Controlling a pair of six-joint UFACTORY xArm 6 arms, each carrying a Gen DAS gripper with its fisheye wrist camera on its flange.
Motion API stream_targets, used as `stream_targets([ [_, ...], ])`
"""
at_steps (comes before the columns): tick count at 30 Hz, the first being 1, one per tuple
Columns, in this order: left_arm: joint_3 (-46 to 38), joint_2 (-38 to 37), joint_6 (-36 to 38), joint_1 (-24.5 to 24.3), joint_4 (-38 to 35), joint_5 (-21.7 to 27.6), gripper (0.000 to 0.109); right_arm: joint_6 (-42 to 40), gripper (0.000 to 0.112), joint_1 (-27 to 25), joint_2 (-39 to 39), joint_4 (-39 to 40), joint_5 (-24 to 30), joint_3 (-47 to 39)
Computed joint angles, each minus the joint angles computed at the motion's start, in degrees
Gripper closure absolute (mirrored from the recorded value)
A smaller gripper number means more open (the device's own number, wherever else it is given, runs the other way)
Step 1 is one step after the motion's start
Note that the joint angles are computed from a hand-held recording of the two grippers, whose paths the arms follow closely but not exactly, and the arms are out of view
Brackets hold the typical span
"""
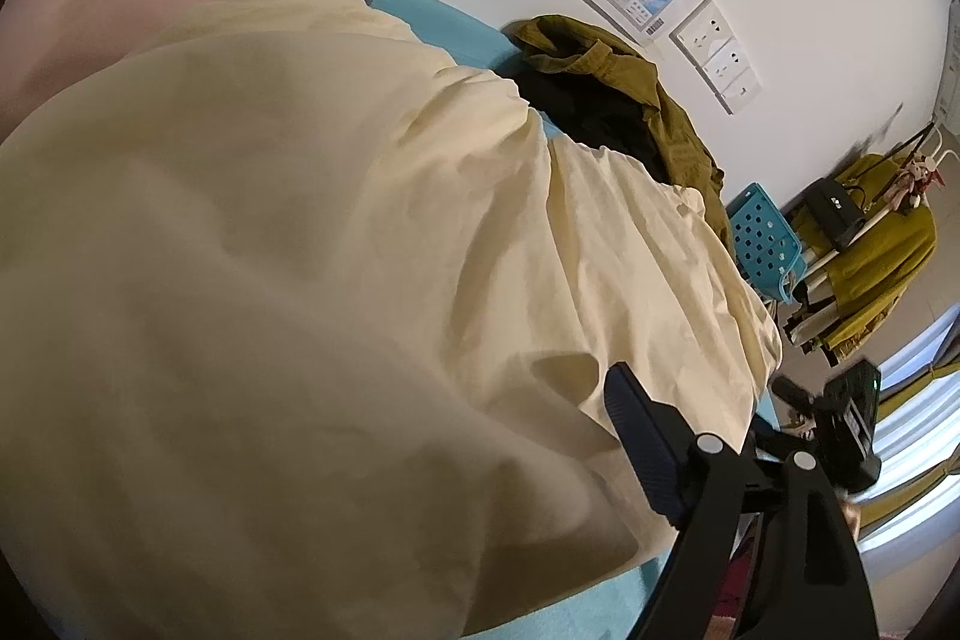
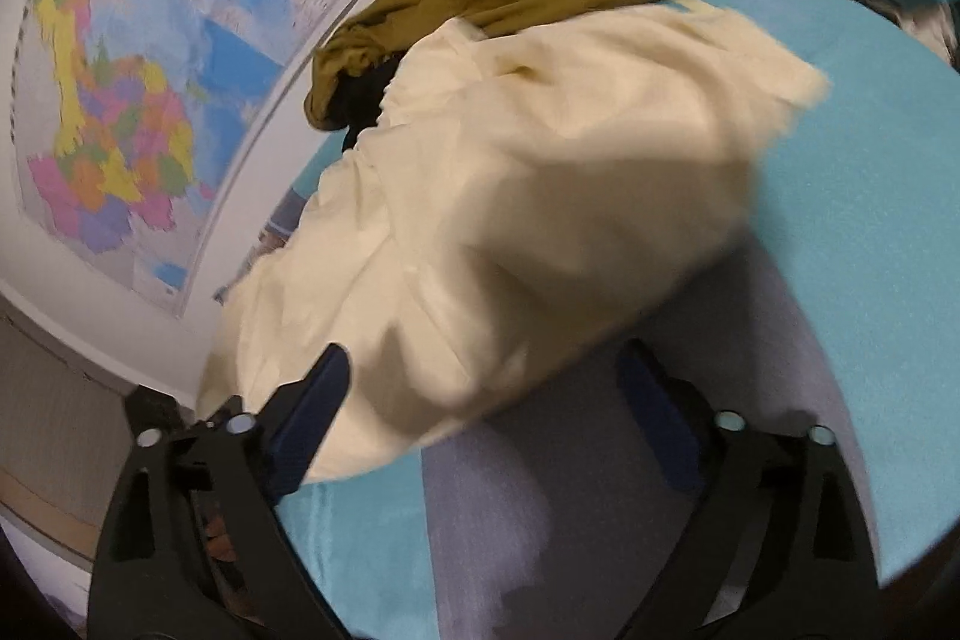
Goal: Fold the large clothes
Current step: 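Fold the jacket bundle over with the right tool while the left tool holds it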
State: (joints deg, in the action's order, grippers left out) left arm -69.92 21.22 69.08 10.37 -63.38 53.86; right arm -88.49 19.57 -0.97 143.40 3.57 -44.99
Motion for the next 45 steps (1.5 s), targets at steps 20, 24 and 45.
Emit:
stream_targets([
  [20, -1.2, 0.9, -1.7, -1.3, -1.4, -1.1, 0.023, -3.8, 0.038, -1.3, 12.9, -0.4, 7.0, -12.2],
  [24, -1.0, 0.8, -3.2, -2.0, 0.3, -4.9, 0.051, 1.9, 0.068, -3.4, 11.9, -5.1, 13.1, -8.7],
  [45, -1.6, 1.2, -5.5, -3.6, 1.4, -8.1, 0.058, 7.7, 0.067, -2.9, 12.9, -14.5, 15.0, -9.6],
])
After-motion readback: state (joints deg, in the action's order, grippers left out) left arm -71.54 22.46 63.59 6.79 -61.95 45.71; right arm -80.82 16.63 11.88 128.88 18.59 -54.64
